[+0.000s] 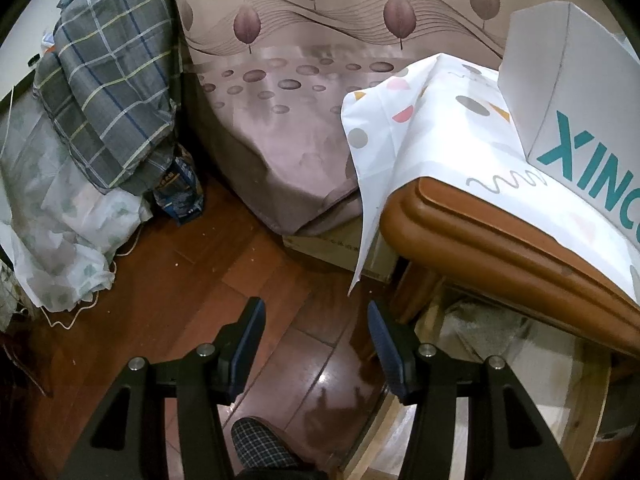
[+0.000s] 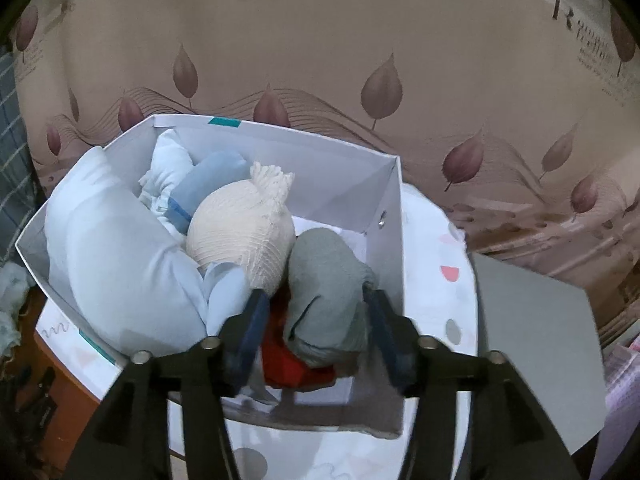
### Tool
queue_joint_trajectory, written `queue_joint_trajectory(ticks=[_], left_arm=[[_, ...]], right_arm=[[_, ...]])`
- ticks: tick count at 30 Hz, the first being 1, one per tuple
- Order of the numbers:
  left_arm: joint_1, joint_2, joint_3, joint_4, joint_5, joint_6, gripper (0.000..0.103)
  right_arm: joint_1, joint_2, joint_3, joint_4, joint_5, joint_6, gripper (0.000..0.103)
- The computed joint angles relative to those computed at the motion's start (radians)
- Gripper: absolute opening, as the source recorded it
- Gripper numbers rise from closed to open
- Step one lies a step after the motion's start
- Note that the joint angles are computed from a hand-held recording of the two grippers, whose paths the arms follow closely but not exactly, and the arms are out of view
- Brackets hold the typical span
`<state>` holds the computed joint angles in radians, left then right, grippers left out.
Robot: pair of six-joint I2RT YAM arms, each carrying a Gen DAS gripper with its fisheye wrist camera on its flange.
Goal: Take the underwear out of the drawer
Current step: 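Lower the grey sock into the white box and open the right tool, then withdraw the right tool while the left tool moves into the drawer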
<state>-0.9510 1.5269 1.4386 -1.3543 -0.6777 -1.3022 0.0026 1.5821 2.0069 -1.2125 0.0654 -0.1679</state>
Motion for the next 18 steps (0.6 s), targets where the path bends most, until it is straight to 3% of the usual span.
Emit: queue_joint_trajectory(ticks=[6, 10, 13, 18], left_arm=[[-0.001, -0.001, 0.002, 0.001, 0.001, 0.012, 0.054], [-0.008, 0.011, 0.01, -0.005, -0.004, 0.021, 0.054], [-0.01, 0.02, 0.015, -0.009, -0.008, 0.027, 0.054], [-0.043, 0.061, 0.055, -0.038, -0.053, 0.041, 0.055]], right_arm=[[-0.012, -0.034, -0.007, 0.006, -0.018, -0.017, 0.071], [-0.05, -0.099, -0.056, 0.03, -0.097, -0.019, 0.082], [-0.074, -0.148, -0.104, 0.045, -0.145, -0.007, 0.084], [-0.14, -0.337, -0.33, 0.169, -0.228, 0.013, 0.091]])
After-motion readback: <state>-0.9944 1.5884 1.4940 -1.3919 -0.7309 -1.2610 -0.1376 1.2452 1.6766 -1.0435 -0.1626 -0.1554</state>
